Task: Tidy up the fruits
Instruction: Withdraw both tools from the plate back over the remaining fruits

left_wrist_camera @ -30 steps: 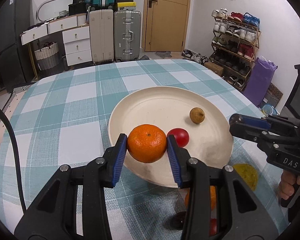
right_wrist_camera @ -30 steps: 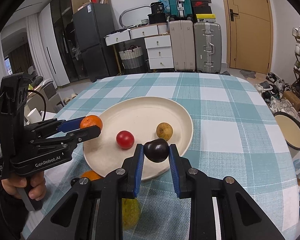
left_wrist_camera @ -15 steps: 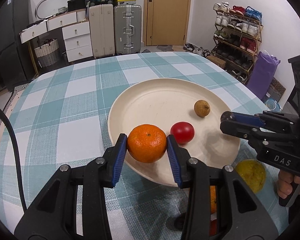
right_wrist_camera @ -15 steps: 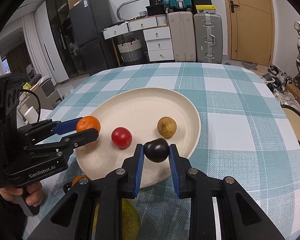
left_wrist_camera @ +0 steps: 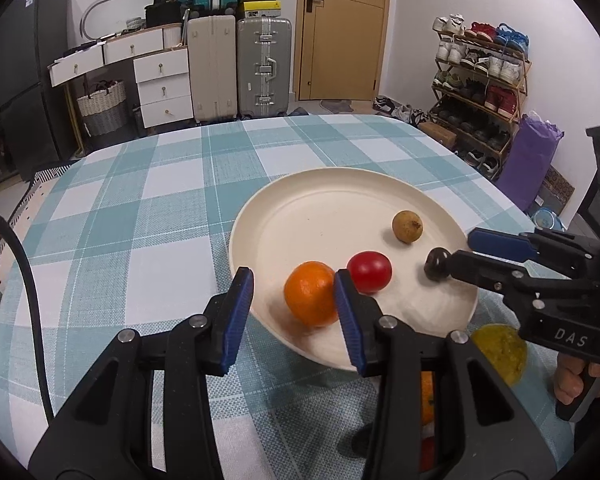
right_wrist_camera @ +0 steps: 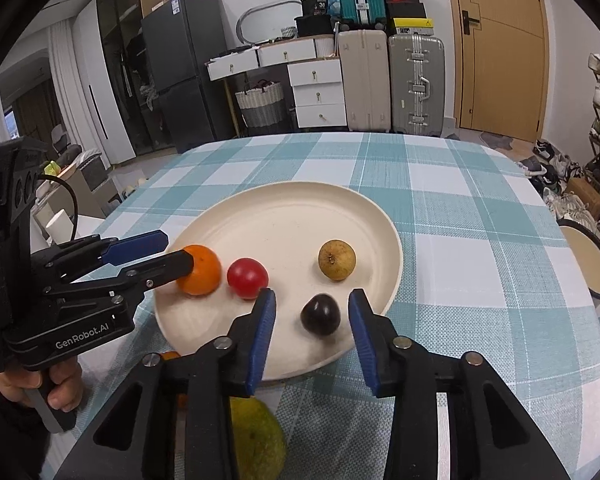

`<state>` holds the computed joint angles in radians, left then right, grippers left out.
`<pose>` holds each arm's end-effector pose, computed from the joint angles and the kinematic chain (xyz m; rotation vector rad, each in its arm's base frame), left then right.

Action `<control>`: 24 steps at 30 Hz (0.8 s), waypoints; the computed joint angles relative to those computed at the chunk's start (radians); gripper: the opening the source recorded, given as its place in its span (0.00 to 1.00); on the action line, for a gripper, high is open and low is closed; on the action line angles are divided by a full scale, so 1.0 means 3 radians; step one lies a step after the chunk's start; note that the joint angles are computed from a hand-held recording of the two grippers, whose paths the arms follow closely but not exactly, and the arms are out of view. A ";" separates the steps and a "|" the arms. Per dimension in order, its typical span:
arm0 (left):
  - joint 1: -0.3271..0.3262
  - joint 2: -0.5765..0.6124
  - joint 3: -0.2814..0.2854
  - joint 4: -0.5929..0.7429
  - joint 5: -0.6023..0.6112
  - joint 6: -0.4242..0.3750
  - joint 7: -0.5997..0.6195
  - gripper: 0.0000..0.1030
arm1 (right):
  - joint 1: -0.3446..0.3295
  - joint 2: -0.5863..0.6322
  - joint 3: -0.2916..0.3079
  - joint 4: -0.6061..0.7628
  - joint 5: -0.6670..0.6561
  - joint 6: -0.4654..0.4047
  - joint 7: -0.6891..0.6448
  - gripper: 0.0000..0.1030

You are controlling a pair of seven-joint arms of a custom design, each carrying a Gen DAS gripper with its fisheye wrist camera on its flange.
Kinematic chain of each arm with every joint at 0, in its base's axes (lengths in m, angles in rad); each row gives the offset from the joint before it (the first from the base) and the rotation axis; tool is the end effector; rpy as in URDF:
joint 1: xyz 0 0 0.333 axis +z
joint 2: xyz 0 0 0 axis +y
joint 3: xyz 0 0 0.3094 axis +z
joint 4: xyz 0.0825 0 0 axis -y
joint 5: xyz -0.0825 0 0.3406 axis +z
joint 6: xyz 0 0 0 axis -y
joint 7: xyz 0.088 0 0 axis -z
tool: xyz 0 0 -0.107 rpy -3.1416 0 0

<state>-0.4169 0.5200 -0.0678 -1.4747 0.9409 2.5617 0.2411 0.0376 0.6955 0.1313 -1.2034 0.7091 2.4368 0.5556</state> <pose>0.6174 -0.3274 0.4480 -1.8727 1.5248 -0.7747 0.7347 0.0947 0.4426 -2.1085 0.9789 -0.2992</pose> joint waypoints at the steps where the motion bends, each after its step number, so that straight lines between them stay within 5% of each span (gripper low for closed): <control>1: -0.0002 -0.0039 0.0009 -0.0051 0.0017 0.0028 -0.0048 0.44 | -0.0023 -0.0053 0.0014 -0.0076 0.0040 0.0040 -0.0034 0.47; 3: -0.0019 -0.0146 0.0028 -0.0186 0.0092 0.0084 -0.0199 0.59 | -0.0070 -0.0151 0.0034 -0.0203 0.0117 0.0067 -0.0103 0.52; 5: -0.0059 -0.0272 0.0054 -0.0324 0.0251 0.0079 -0.0395 0.74 | -0.0107 -0.0248 0.0040 -0.0324 0.0193 0.0092 -0.0177 0.69; 12: -0.0094 -0.0653 -0.0100 -0.0700 0.0681 -0.0128 -0.0750 0.87 | -0.0211 -0.0643 0.0026 -0.0821 0.0578 0.0148 -0.0478 0.99; 15: -0.0096 -0.0780 -0.0191 -0.0820 0.0771 -0.0252 -0.0850 0.99 | -0.0204 -0.0801 -0.0007 -0.1034 0.0684 0.0184 -0.0623 1.00; 24: -0.0085 -0.1074 -0.0441 -0.1131 0.0850 -0.0422 -0.1052 0.99 | -0.0159 -0.1144 -0.0144 -0.1512 0.0874 0.0153 -0.0892 1.00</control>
<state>-0.4425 0.1976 -0.2000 -1.8140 1.1959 2.4352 -0.0744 -0.0101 0.3525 0.0882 -1.6570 0.9714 2.4826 0.2880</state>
